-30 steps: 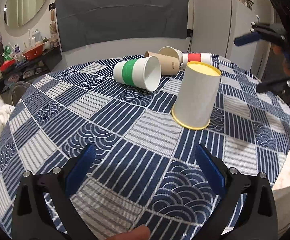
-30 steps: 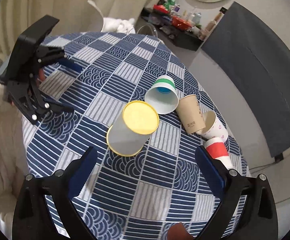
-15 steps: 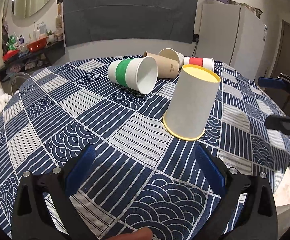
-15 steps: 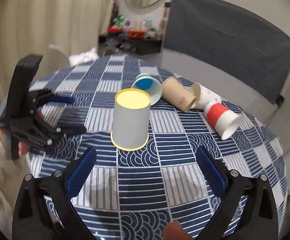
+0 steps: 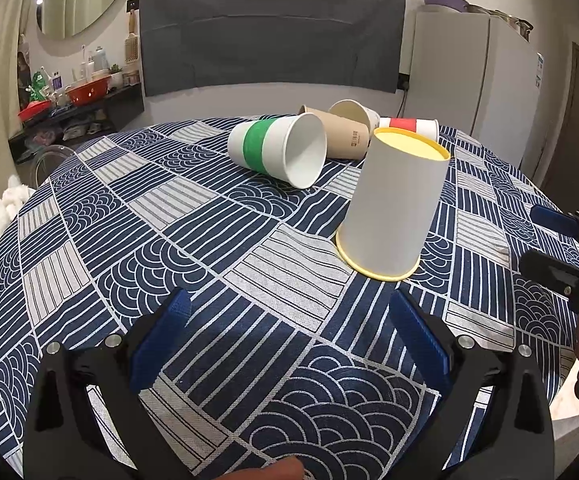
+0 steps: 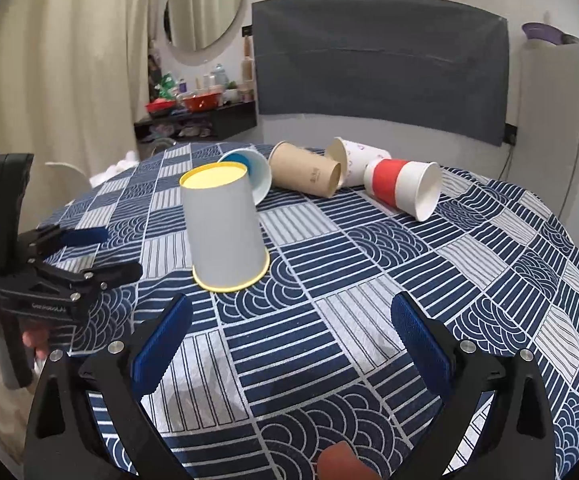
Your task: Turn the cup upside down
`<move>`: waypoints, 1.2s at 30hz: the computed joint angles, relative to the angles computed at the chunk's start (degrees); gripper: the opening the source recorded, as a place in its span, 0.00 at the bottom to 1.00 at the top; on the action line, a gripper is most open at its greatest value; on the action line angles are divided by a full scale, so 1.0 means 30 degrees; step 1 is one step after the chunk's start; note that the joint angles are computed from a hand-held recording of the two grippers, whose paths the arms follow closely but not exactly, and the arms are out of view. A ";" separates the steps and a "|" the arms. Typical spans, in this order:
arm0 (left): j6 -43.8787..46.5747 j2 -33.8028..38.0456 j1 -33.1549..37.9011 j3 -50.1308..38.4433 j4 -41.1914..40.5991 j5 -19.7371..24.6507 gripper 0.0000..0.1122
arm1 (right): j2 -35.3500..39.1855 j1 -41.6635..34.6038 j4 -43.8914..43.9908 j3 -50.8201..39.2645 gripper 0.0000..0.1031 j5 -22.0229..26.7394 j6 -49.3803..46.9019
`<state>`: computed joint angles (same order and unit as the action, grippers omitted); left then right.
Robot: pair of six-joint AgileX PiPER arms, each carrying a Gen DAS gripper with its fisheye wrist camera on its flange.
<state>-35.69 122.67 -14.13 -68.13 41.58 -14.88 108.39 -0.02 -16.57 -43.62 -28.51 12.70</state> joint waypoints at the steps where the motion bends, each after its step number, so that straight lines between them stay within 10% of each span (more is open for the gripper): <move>1: 0.0364 -0.0021 -0.0022 0.0078 -0.0344 -0.0072 0.87 | 0.0099 0.0079 0.0641 0.0095 0.92 -0.0335 -0.0388; 36: 0.7140 -0.0423 -0.0536 0.1572 -0.6855 -0.1526 0.87 | 0.1086 0.1682 0.7632 0.0147 0.92 -0.1312 -0.5438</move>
